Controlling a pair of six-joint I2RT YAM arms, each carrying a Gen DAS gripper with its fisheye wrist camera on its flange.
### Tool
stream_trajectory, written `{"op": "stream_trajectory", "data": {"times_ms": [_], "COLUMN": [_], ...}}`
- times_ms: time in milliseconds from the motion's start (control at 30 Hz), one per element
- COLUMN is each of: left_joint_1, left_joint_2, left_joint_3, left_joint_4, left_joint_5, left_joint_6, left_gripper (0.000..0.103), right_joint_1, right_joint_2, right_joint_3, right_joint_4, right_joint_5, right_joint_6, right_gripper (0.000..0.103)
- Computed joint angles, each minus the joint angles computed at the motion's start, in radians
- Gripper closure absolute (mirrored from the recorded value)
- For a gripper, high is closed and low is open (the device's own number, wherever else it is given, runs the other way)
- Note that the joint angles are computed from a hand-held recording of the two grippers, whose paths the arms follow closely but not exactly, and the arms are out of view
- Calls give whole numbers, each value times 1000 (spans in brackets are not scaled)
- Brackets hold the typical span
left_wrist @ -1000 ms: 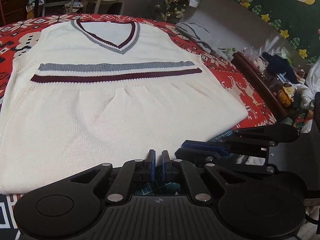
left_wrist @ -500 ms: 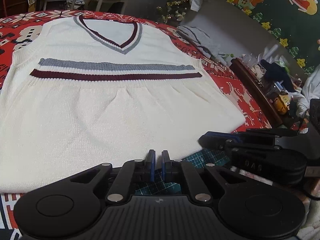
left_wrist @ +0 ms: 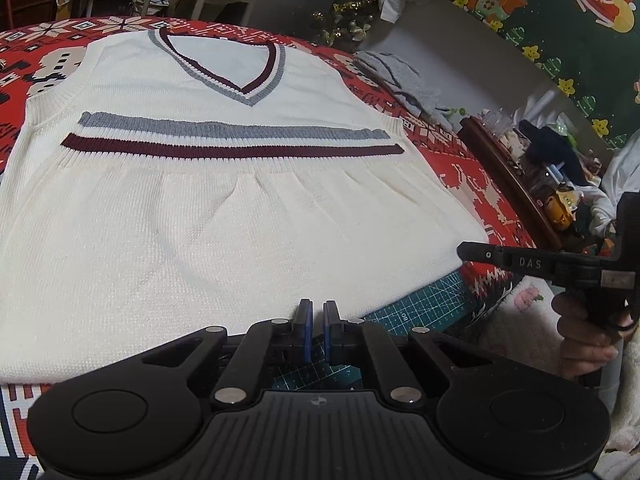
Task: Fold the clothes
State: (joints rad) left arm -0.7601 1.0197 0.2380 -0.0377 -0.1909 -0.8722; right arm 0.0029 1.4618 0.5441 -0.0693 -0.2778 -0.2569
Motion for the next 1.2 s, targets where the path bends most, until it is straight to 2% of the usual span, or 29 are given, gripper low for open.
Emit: {"op": "stream_trajectory", "data": {"times_ms": [233,400,700,933,1000,1100,1200], "left_joint_1": [-4,-4,-3,-30,-52,-112,-139], "left_joint_2": [-9,-9,-4,18,31,40,0], "left_joint_3": [-3,-3,-1,17,34,76,86], "left_joint_4": [-7,-7,-5,-17,-41,-141,-236], "left_joint_5": [-3,-3,-3,-37,-66,-169,-232], "left_joint_6": [-2,-1,-3,-13,-16,-49,-96], "left_gripper": [98,98,98,98,98,98,98], "right_joint_1": [-68,-36,168,388,403,389,353], "right_joint_2": [62,26,-120,-157,-152,-138,-104], "right_joint_3": [46,28,-48,-109,-109,-101,-84], "right_joint_4": [27,7,-72,-26,-22,-23,-22], "right_joint_5": [2,-8,-98,-34,-33,-40,-60], "right_joint_6": [14,11,24,49,58,57,52], "right_gripper": [96,94,94,94,94,94,94]}}
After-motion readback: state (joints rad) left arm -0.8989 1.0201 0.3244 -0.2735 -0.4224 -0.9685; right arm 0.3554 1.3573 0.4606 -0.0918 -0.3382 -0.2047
